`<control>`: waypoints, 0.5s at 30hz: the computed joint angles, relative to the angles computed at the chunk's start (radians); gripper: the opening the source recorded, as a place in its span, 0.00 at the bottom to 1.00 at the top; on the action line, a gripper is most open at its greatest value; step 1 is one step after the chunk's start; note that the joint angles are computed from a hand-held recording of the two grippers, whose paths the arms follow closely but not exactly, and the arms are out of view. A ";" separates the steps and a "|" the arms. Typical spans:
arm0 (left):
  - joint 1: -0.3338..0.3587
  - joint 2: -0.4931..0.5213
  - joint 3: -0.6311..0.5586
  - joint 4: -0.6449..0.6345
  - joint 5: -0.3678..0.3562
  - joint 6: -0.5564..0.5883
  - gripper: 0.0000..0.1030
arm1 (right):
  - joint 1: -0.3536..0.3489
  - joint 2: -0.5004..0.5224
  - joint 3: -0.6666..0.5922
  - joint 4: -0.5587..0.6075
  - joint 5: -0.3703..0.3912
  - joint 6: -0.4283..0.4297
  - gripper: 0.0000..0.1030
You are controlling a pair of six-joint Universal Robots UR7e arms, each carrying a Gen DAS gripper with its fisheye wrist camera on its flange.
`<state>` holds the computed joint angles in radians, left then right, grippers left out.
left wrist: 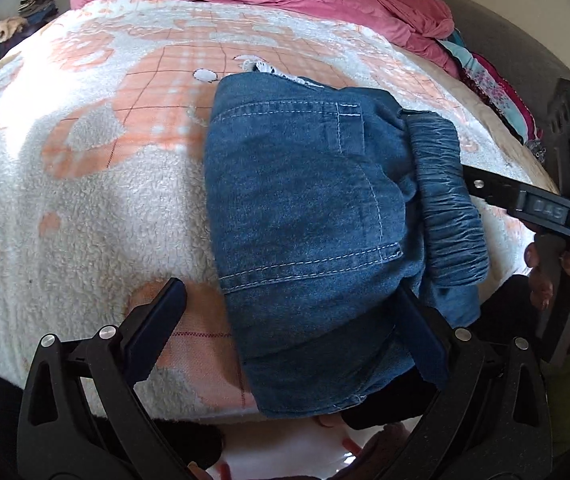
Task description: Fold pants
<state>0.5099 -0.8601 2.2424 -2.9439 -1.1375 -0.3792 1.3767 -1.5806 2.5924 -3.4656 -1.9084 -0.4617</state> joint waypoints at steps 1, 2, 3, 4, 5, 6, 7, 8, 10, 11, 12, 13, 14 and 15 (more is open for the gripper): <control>0.000 0.002 0.001 -0.004 0.001 0.003 0.91 | -0.005 0.023 -0.004 -0.027 -0.011 -0.009 0.76; 0.002 0.003 0.002 -0.006 0.000 0.006 0.91 | -0.010 0.039 -0.005 -0.053 -0.018 -0.019 0.74; 0.003 0.004 0.003 -0.011 0.000 0.009 0.91 | -0.012 0.049 -0.007 -0.070 -0.025 -0.025 0.74; 0.003 0.006 0.005 -0.018 0.002 0.012 0.91 | -0.010 0.057 -0.011 -0.084 -0.036 -0.025 0.73; 0.003 0.008 0.007 -0.023 0.004 0.016 0.91 | 0.006 0.087 -0.016 -0.137 -0.084 -0.036 0.71; 0.004 0.009 0.007 -0.027 0.005 0.020 0.91 | 0.017 0.115 -0.024 -0.176 -0.125 -0.072 0.71; 0.004 0.010 0.008 -0.032 0.005 0.021 0.91 | 0.012 0.118 -0.027 -0.174 -0.125 -0.078 0.71; 0.004 0.009 0.011 -0.037 0.004 0.021 0.91 | 0.006 0.105 -0.026 -0.153 -0.112 -0.064 0.71; 0.007 -0.002 0.015 -0.040 -0.007 0.019 0.91 | 0.008 0.075 -0.013 -0.137 -0.088 -0.074 0.71; 0.010 -0.020 0.019 -0.039 -0.021 0.014 0.91 | 0.006 0.058 -0.002 -0.142 -0.074 -0.074 0.71; 0.009 -0.036 0.029 -0.053 -0.028 0.014 0.91 | -0.004 0.027 0.015 -0.133 -0.039 -0.062 0.71; 0.008 -0.051 0.038 -0.072 -0.027 0.020 0.91 | -0.032 -0.031 0.036 -0.094 0.031 -0.046 0.71; 0.005 -0.064 0.041 -0.079 -0.019 0.026 0.91 | -0.050 -0.078 0.052 -0.059 0.079 -0.029 0.72; 0.005 -0.077 0.042 -0.080 -0.010 0.031 0.91 | -0.066 -0.115 0.065 -0.031 0.112 -0.023 0.72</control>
<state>0.5146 -0.9375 2.2843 -3.0237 -1.1479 -0.3485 1.3105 -1.6957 2.6573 -3.4966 -1.7959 -0.4848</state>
